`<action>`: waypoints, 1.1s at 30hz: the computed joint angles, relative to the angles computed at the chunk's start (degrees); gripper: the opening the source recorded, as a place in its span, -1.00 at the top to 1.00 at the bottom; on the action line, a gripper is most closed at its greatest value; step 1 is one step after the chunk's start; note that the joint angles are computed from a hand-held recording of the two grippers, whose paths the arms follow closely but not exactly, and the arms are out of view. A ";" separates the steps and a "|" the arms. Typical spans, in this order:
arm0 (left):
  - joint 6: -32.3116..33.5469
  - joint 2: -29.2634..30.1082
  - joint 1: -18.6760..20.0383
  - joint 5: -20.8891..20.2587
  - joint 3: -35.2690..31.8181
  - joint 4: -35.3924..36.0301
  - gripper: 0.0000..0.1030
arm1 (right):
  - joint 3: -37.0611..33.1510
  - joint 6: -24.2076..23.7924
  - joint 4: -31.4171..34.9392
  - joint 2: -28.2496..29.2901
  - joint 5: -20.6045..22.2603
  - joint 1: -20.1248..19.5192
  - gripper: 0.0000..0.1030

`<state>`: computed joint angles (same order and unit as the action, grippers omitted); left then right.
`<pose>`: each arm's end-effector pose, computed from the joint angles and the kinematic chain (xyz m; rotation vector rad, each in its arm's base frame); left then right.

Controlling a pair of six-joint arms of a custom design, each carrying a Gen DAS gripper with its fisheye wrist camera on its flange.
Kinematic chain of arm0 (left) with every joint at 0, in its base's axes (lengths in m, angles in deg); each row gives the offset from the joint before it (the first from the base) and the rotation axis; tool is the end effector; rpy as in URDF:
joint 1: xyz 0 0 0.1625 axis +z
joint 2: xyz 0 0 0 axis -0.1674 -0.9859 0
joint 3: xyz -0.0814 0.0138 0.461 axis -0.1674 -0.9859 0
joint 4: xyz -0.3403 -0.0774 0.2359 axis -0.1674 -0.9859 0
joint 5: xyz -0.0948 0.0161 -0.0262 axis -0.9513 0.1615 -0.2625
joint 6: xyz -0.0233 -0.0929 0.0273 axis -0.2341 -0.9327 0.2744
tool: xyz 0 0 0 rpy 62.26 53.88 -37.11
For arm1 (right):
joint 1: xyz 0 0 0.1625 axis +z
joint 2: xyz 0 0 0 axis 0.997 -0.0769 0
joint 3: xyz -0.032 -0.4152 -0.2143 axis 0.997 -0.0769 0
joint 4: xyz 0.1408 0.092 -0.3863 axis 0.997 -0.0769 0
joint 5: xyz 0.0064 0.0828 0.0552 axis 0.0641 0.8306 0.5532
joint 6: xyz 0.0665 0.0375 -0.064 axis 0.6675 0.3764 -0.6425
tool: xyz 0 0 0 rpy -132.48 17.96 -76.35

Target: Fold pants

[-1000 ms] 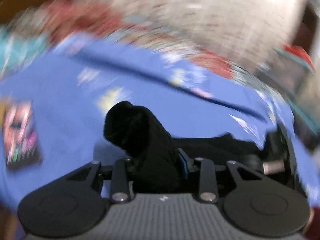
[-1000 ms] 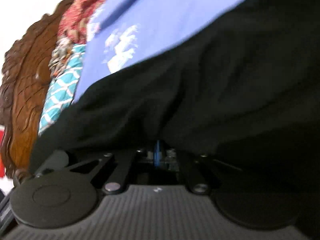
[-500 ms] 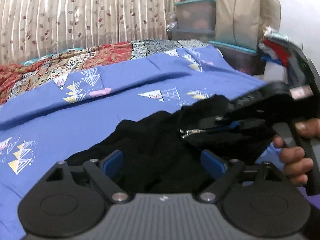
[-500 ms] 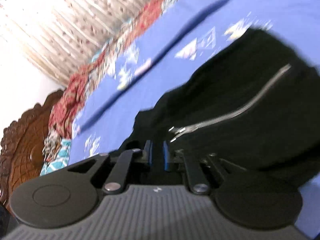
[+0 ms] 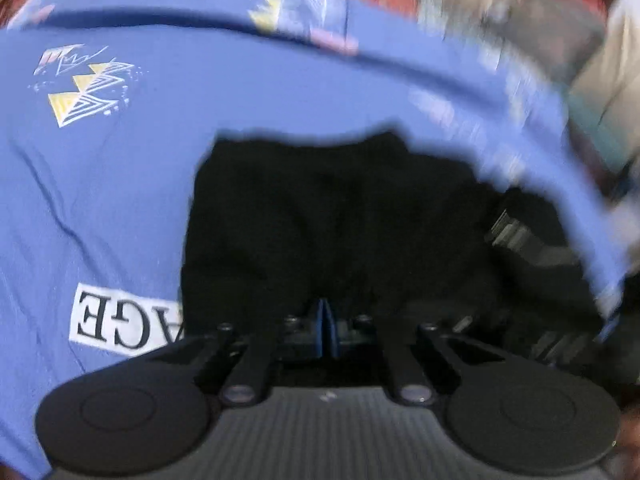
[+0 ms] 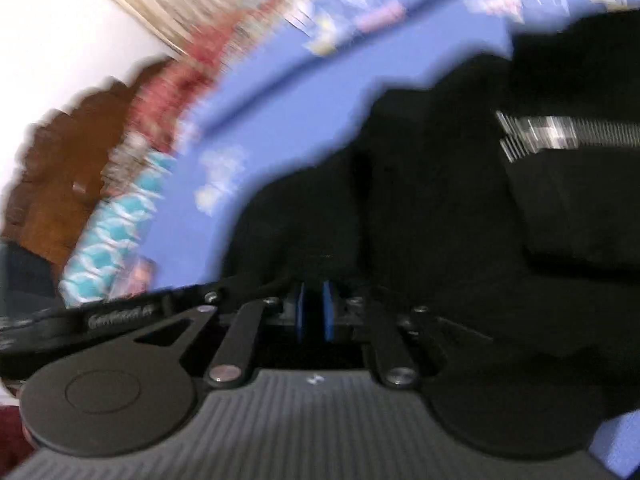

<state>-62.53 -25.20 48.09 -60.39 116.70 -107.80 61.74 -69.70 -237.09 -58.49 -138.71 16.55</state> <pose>-0.0344 -0.2892 0.2190 0.1215 2.4982 -0.8138 0.2183 -0.3664 -0.0333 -0.3866 3.0093 -0.5360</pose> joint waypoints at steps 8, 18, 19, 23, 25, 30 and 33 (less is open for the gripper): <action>-3.62 -11.44 -7.71 1.56 -2.75 14.12 0.59 | 12.09 -3.58 -28.36 -6.34 -3.07 -3.38 -0.14; 9.89 11.83 -6.67 -4.20 -10.85 -7.39 0.28 | 16.63 -0.79 -36.47 -7.87 -8.15 -16.56 0.40; 12.44 16.24 -6.60 -4.81 -12.66 -9.77 0.16 | 16.22 0.47 -35.51 -7.45 -8.46 -14.89 0.64; 20.83 35.22 -7.01 -6.15 -23.56 -12.63 -0.48 | 12.99 -7.07 -36.30 -5.09 -16.74 -2.50 0.65; 21.08 44.30 -6.27 -5.87 -30.92 -7.34 -0.63 | 12.36 -11.59 -35.90 -4.66 -17.03 -0.17 0.65; 21.26 61.27 -6.85 4.92 -43.82 11.38 -0.22 | 14.79 -18.27 -38.25 -4.81 -16.29 -0.85 0.66; 19.65 61.09 -5.49 2.26 -44.90 13.25 0.66 | 16.15 -20.74 -36.57 -7.32 -14.46 -2.19 0.65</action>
<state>-42.88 35.89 42.61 -58.12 71.80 -94.54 77.89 -90.44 -273.66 -65.81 -153.17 14.36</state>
